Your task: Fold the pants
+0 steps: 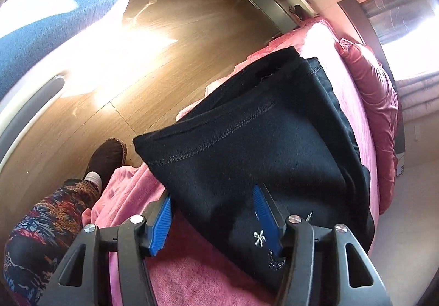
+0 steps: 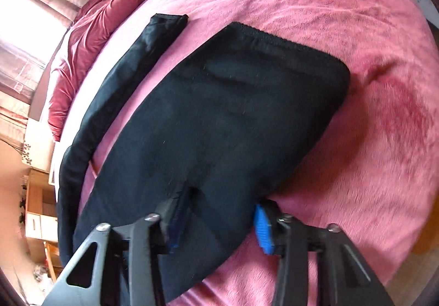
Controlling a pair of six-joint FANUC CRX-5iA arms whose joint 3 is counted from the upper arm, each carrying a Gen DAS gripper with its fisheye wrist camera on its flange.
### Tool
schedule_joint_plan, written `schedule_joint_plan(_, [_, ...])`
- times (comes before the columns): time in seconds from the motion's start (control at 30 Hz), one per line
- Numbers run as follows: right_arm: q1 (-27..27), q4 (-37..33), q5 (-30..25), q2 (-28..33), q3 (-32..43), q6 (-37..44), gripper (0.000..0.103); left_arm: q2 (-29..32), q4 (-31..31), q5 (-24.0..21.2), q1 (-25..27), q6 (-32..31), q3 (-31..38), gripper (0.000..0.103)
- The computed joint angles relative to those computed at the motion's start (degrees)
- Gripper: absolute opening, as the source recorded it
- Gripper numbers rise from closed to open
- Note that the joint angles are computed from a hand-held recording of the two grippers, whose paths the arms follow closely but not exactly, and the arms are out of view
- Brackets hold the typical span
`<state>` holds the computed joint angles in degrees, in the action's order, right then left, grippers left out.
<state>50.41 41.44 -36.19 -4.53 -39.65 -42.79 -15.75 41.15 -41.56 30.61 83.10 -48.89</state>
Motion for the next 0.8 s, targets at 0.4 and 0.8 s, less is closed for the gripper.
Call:
schedule_joint_plan(0.4, [2.1, -1.5, -9.3, -3.8, 2.3, 10.7, 0.014, -9.9, 0.7, -4.0, 4.4, -8.0, -2.1, 0.006])
schedule_joint_plan(0.8, [6.2, -8.0, -18.8, -9.0, -0.1, 11.4, 0.013, -22.1, -8.7, -21.9, 13.0, -6.8, -3.8, 0.006])
